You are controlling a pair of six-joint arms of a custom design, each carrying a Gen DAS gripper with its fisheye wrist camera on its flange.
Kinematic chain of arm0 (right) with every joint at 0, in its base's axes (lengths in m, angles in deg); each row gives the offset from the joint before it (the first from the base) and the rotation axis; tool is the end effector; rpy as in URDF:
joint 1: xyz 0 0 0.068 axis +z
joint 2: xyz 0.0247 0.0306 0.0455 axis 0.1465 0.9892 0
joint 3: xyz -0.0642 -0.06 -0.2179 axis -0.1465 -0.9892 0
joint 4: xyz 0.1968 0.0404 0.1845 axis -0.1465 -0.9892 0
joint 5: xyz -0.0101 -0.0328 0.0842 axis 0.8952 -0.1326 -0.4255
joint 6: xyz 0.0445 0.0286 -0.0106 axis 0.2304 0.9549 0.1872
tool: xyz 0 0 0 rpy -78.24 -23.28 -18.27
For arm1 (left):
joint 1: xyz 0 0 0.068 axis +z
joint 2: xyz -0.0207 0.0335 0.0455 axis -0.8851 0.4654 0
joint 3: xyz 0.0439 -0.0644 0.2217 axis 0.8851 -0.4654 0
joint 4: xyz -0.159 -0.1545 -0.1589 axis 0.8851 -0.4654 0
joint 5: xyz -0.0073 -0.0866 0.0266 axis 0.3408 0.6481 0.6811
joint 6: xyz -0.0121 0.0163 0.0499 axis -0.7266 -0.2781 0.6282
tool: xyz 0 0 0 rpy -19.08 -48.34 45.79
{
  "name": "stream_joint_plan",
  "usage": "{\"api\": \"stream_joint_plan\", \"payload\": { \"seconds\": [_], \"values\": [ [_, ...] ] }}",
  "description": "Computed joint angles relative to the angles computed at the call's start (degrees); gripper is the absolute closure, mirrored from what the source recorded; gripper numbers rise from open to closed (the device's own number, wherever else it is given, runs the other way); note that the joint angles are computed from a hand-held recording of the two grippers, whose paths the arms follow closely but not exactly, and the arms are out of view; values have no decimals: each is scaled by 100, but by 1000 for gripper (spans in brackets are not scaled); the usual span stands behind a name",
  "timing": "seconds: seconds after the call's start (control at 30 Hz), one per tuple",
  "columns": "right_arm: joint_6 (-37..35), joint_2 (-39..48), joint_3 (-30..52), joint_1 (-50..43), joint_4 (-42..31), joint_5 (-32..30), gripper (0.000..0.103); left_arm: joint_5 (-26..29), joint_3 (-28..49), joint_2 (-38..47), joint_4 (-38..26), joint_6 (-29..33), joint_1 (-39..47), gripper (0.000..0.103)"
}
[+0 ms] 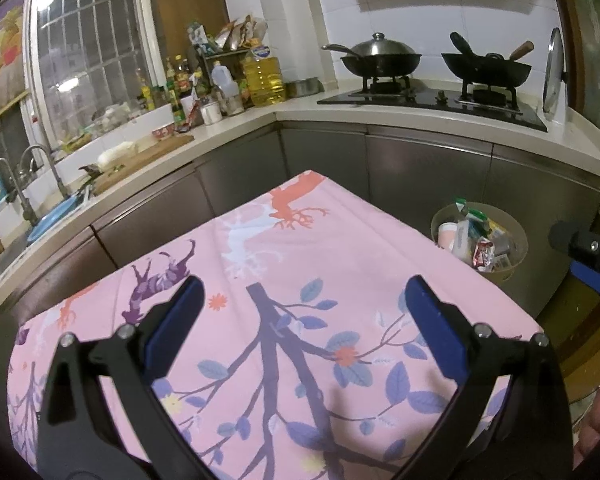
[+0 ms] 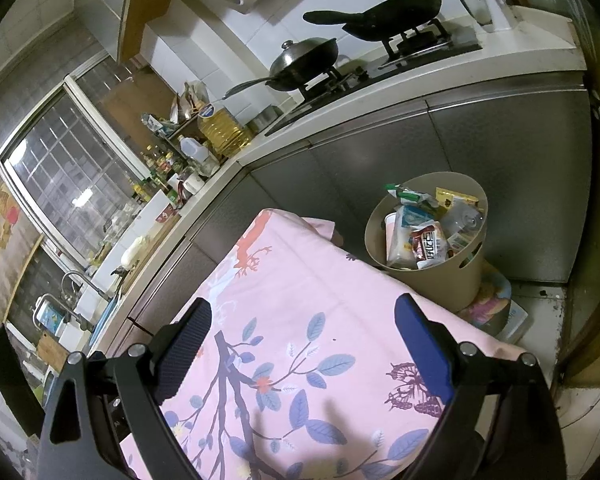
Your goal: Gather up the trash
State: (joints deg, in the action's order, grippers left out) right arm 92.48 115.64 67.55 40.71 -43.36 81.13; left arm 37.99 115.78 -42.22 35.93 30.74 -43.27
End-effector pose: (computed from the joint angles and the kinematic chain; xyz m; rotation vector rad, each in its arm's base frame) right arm 0.1772 0.1097 0.1908 0.2347 2.1103 0.7561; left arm 0.1815 0.0579 0.2618 0.0543 2.1535 0.2439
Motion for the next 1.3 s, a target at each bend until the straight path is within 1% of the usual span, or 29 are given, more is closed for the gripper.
{"api": "stream_joint_plan", "payload": {
  "seconds": [0.13, 0.17, 0.43, 0.57, 0.83, 0.9, 1.3],
  "values": [
    [18, 16, -1, 70, 9, 60, 14, -68, 131, 94, -49, -82, -47, 6],
    [-11, 10, 16, 2, -12, -10, 14, -82, 155, 120, -48, -96, -59, 6],
    [21, 70, 41, 84, 15, 46, 14, -85, 152, 123, -50, -103, -39, 6],
    [-9, 147, 89, 3, 30, -81, 14, -72, 96, 92, -29, -145, -3, 6],
    [41, 208, 105, 97, 66, -18, 14, -86, 46, 56, 4, -169, 12, 6],
    [8, 208, 110, 27, 58, -86, 14, -74, 48, 65, 14, -170, 20, 6],
    [47, 190, 105, 114, 34, -3, 14, -37, 22, 20, -7, -162, 138, 6]
  ]
}}
